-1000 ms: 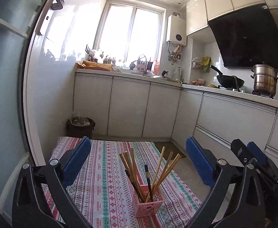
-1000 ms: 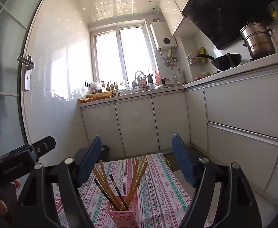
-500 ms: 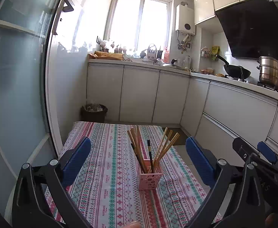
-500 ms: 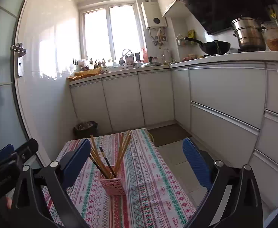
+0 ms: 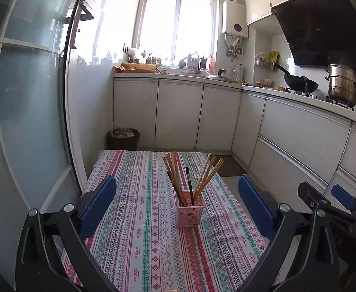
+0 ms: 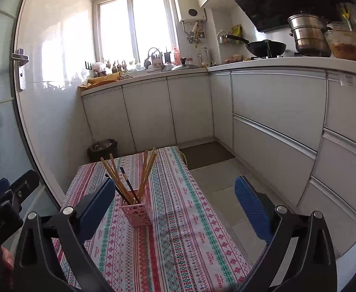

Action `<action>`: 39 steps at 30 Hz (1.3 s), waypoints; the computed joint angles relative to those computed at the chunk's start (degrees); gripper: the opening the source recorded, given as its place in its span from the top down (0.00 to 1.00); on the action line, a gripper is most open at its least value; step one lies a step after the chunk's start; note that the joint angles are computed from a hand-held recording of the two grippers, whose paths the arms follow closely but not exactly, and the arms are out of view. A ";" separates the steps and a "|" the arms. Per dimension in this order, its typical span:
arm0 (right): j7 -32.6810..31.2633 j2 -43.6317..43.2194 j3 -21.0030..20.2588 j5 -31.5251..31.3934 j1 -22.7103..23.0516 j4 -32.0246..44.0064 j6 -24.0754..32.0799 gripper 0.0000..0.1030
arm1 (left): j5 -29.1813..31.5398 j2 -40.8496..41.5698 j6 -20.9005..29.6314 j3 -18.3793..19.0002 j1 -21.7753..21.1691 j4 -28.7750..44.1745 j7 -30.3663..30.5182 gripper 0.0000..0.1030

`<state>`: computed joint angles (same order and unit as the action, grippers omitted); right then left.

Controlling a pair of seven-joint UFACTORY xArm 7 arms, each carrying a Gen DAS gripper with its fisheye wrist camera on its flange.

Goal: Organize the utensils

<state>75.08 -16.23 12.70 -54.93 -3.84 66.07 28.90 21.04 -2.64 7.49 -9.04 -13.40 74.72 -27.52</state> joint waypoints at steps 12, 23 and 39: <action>-5.09 -2.46 -0.57 8.96 -0.96 -2.35 -2.53 0.07 | 1.19 -0.95 1.64 -0.65 0.18 -0.13 -0.82 0.07; -6.20 -3.68 0.57 11.15 -2.63 -2.95 -2.45 0.07 | 0.10 -1.80 2.21 -0.91 0.03 -0.37 0.44 0.07; -8.27 -4.06 0.45 15.47 -3.18 -3.94 -3.24 0.07 | 1.07 -1.80 3.01 -1.20 0.20 -0.34 -0.33 0.07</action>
<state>66.81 -20.30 13.15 -39.46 -7.02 62.12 25.67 22.11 -4.44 10.50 -10.23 -13.20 74.37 -27.85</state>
